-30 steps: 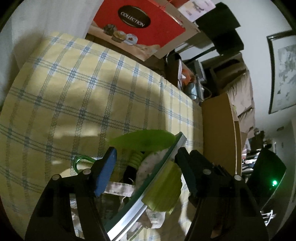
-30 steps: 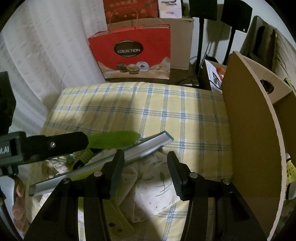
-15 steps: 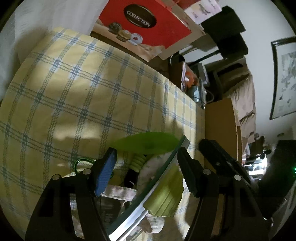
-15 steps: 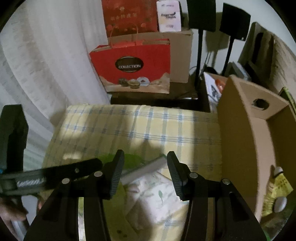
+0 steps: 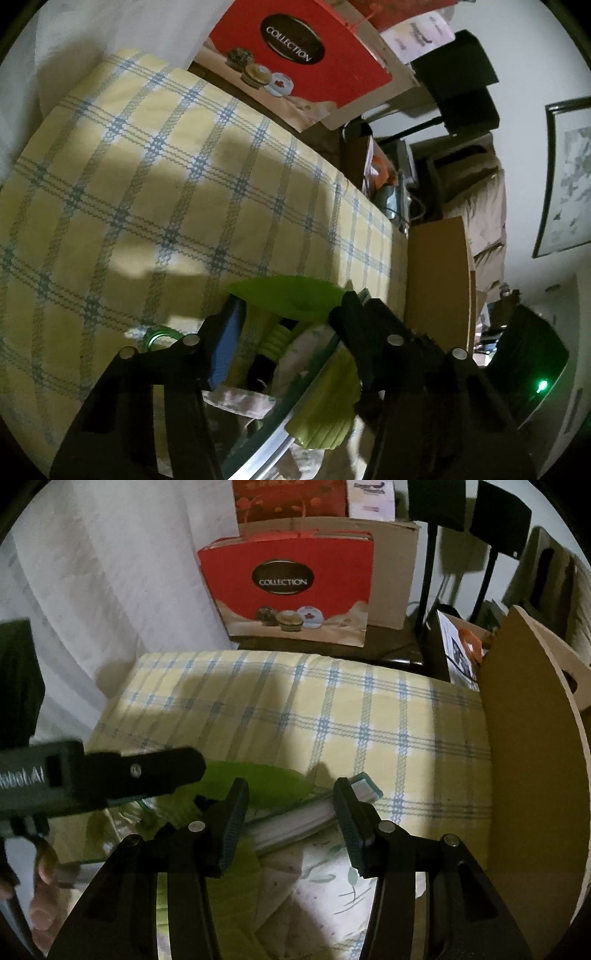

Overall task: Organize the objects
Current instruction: 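Close the left gripper on the green leaf-shaped piece, then lift the green leaf piece with the left gripper while the right gripper reaches the green carabiner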

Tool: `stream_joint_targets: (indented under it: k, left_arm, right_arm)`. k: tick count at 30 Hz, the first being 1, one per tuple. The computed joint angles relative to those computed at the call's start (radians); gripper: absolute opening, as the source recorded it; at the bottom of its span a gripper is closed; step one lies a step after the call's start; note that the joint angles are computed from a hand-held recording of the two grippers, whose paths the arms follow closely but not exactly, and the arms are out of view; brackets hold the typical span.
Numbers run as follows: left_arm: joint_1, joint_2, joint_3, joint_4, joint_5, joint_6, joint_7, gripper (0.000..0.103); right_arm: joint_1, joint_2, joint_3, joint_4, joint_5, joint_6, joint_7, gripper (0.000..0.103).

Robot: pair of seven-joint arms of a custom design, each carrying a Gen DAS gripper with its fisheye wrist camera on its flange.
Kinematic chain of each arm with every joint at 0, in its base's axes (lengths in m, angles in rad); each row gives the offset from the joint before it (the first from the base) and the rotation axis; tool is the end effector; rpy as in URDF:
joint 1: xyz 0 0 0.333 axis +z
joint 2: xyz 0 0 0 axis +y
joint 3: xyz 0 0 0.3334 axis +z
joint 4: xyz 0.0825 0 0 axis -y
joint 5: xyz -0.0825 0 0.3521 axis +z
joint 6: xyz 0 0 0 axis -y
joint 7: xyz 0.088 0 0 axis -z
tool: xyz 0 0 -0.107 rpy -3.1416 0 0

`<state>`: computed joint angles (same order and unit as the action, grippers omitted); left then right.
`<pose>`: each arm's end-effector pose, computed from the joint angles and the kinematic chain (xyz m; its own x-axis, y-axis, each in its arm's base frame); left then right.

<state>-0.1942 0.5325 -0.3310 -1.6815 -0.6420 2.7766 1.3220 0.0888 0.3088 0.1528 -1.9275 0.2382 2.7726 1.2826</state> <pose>0.6342 -0.2901 0.3941 0.2083 -0.7133 0.6692 -0.9053 -0.3995 -0.1440 0.6230 0.1338 0.4266 0.3277 -0.9410 -0.0842 -0.8155 -0.2368 -0.5281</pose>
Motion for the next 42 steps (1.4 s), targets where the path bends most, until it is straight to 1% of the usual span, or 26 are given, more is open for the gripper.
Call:
stream_joint_targets:
  k: [2, 5, 7, 9, 13, 14, 16, 18, 21, 25, 28, 29, 32, 34, 37, 42]
  left_arm:
    - [0.004, 0.009, -0.008, 0.009, -0.008, -0.001, 0.006, 0.044]
    - [-0.005, 0.019, 0.002, 0.019, 0.0, 0.004, -0.014, 0.034]
    - [0.001, 0.029, -0.006, 0.027, -0.011, 0.007, -0.019, 0.021]
    - [0.012, 0.041, -0.022, 0.035, -0.033, 0.007, -0.014, 0.014]
    - [0.03, 0.061, -0.056, 0.044, -0.086, 0.037, 0.014, 0.008]
    - [0.034, 0.066, -0.065, 0.046, -0.099, 0.048, 0.024, 0.008]
    - [0.028, 0.07, -0.062, 0.051, -0.105, 0.06, 0.021, 0.007]
    - [0.031, 0.075, -0.071, 0.054, -0.121, 0.08, 0.024, 0.006]
    - [0.042, 0.072, -0.086, 0.049, -0.14, 0.108, 0.044, 0.004]
    - [0.046, 0.052, -0.089, 0.04, -0.137, 0.113, 0.069, 0.002]
    - [0.066, 0.033, -0.112, 0.026, -0.167, 0.122, 0.113, 0.001]
    - [0.065, 0.024, -0.11, 0.021, -0.17, 0.122, 0.118, 0.001]
    - [0.065, -0.009, -0.105, -0.003, -0.178, 0.121, 0.141, 0.001]
    - [0.075, -0.039, -0.113, -0.029, -0.202, 0.131, 0.173, 0.001]
    - [0.078, -0.09, -0.107, -0.071, -0.228, 0.151, 0.211, 0.001]
    - [0.111, -0.188, -0.123, -0.158, -0.36, 0.199, 0.335, 0.001]
  right_arm:
    - [0.003, -0.004, 0.001, -0.011, -0.007, 0.016, -0.006, 0.05]
    - [-0.005, -0.005, 0.013, -0.014, 0.001, 0.016, -0.034, 0.05]
    - [0.003, -0.008, 0.008, -0.021, -0.014, 0.024, -0.041, 0.05]
    - [0.007, -0.008, 0.005, -0.023, -0.024, 0.029, -0.042, 0.05]
    - [-0.007, -0.009, 0.019, -0.025, -0.002, 0.027, -0.072, 0.05]
    - [-0.009, -0.009, 0.02, -0.024, 0.001, 0.025, -0.08, 0.05]
    - [-0.004, -0.008, 0.016, -0.022, -0.003, 0.021, -0.084, 0.05]
    - [-0.006, -0.007, 0.017, -0.019, 0.001, 0.016, -0.093, 0.05]
    - [-0.019, -0.01, 0.026, -0.015, 0.031, -0.001, -0.117, 0.049]
    - [-0.05, -0.033, 0.048, -0.02, 0.141, -0.008, -0.175, 0.047]
    - [-0.055, -0.051, 0.04, -0.019, 0.207, -0.001, -0.187, 0.047]
    - [-0.053, -0.056, 0.036, -0.019, 0.219, -0.001, -0.191, 0.047]
    - [-0.041, -0.074, 0.024, -0.023, 0.237, 0.004, -0.21, 0.047]
    - [-0.029, -0.084, 0.014, -0.027, 0.236, 0.002, -0.213, 0.047]
    - [-0.019, -0.096, 0.006, -0.029, 0.244, -0.006, -0.222, 0.047]
    - [-0.001, -0.105, -0.003, -0.032, 0.258, -0.018, -0.226, 0.047]
